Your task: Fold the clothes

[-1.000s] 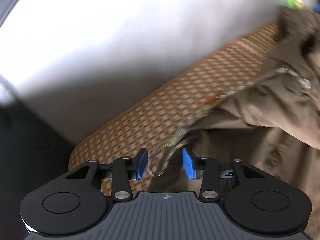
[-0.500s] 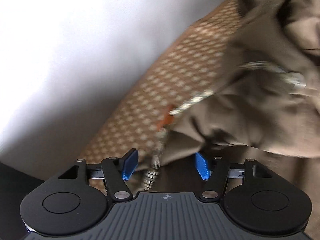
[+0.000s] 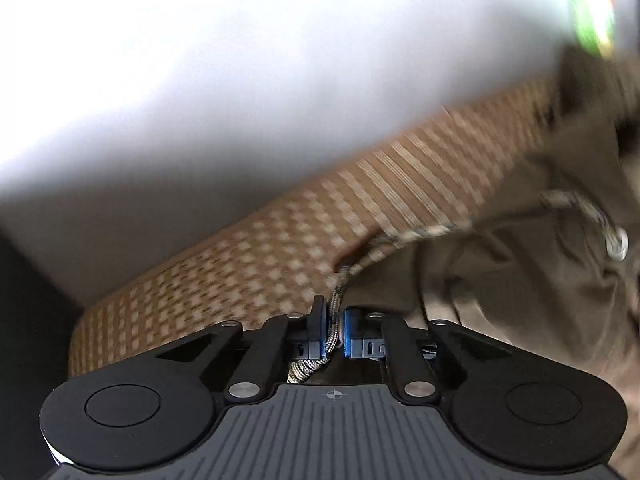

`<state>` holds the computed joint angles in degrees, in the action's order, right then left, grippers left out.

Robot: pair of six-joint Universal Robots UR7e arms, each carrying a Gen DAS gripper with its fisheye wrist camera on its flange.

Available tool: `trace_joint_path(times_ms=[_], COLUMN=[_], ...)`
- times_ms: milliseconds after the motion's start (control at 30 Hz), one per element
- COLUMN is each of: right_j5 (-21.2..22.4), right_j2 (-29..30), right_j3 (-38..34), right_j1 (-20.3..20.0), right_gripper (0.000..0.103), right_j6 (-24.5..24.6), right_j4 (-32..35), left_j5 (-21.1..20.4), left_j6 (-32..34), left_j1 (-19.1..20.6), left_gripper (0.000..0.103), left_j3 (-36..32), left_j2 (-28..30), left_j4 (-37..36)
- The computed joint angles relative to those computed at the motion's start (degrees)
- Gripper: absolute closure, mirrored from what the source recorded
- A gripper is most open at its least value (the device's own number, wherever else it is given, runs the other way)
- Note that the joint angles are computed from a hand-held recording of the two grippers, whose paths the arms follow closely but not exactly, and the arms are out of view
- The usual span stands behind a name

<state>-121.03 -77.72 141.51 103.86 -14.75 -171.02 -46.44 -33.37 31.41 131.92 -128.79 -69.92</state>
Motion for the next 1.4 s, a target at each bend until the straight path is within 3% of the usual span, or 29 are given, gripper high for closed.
trace_joint_path(times_ms=[33, 67, 133, 167, 200, 267, 433, 567, 600, 633, 700, 733, 767, 800, 867, 967, 1033, 1067, 1133, 1200, 1267, 1400], right_j5=[0.6, 1.3, 2.7, 3.1, 3.0, 3.3, 2.5, 0.5, -0.1, -1.5, -7.7, -10.8, -12.7, -12.6, -11.8, -4.9, 1.4, 3.8, 7.1, 9.4, 10.0, 11.0], right_j2=[-0.1, -0.3, -0.7, -0.9, -1.2, -2.5, -2.3, 3.0, 4.2, 5.1, 6.4, 7.1, 7.0, 5.3, 1.1, -7.1, -10.3, -10.5, -9.2, -6.5, -2.3, -1.9], right_j3=[-0.7, -1.4, -2.2, -2.6, -2.9, -2.4, 0.1, 0.5, 0.4, 0.3, -0.3, -0.6, -0.6, -0.2, 0.5, 1.2, 1.8, 2.2, 3.6, 4.9, 5.6, 6.7], right_j1=[0.0, 0.0, 0.0, 0.1, 0.3, 0.9, -1.2, -2.4, -2.5, -2.2, 0.1, 1.2, 2.4, 3.9, 8.3, 16.0, 20.0, 21.5, 24.3, 25.5, 27.3, 29.3], right_gripper=[0.045, 0.058, 0.067, 0.090, 0.101, 0.102, 0.103, 0.102, 0.101, 0.097, 0.037, 0.034, 0.037, 0.043, 0.044, 0.043, 0.042, 0.042, 0.042, 0.042, 0.042, 0.041], right_j6=[-0.3, -0.2, 1.4, 1.7, 1.3, -0.5, -1.0, -0.6, -0.1, 0.3, 0.3, 0.2, -0.2, -1.0, -0.4, 5.8, 11.4, 14.7, 21.0, 26.2, 32.2, 34.9], right_j4=[2.0, 3.7, 5.9, 6.9, 7.7, 5.7, -3.3, -9.7, -11.2, -12.3, -13.5, -14.1, -14.5, -14.3, -10.8, -0.3, 4.6, 6.1, 6.5, 4.2, 0.6, -0.7], left_j5=[0.2, 0.4, 0.6, 0.5, 0.9, 1.8, 6.7, 9.2, 9.1, 9.2, 8.3, 6.7, 5.2, 3.8, -0.2, -11.2, -19.1, -21.9, -24.8, -24.4, -22.2, -22.0], left_j6=[-1.1, -1.8, -3.4, -4.4, -4.6, -4.0, -2.2, -1.4, -2.0, -4.3, -8.9, -9.8, -12.6, -16.3, -23.1, -36.1, -43.5, -44.4, -42.2, -38.4, -34.3, -28.5], left_j1=[-0.4, -0.9, -1.8, -2.2, -2.2, -1.9, 6.2, 8.5, 9.0, 8.9, 7.8, 7.0, 4.9, 2.1, -5.4, -21.9, -33.7, -37.7, -41.7, -41.8, -38.5, -30.7], left_gripper=[0.103, 0.103, 0.103, 0.103, 0.103, 0.103, 0.103, 0.093, 0.082, 0.061, 0.046, 0.044, 0.044, 0.045, 0.045, 0.044, 0.044, 0.043, 0.042, 0.042, 0.040, 0.031], left_j3=[-0.1, -0.2, -0.4, -0.7, -0.9, -1.0, 2.2, 3.5, 2.7, 1.2, -2.3, -4.3, -6.3, -8.2, -11.3, -14.0, -13.9, -13.0, -10.3, -7.4, -5.0, -1.5], left_j2=[-0.3, -0.5, -1.2, -1.8, -2.4, -3.4, -1.1, 2.2, 3.3, 4.3, 5.5, 5.5, 5.0, 4.6, 1.8, -3.1, -5.9, -6.6, -6.5, -4.8, -2.4, -0.6], left_j4=[0.9, 1.7, 2.9, 2.8, 2.8, 2.5, -5.4, -8.8, -8.3, -5.5, 1.1, 3.8, 8.1, 13.0, 20.9, 29.5, 30.9, 29.1, 23.2, 18.2, 12.9, 3.0])
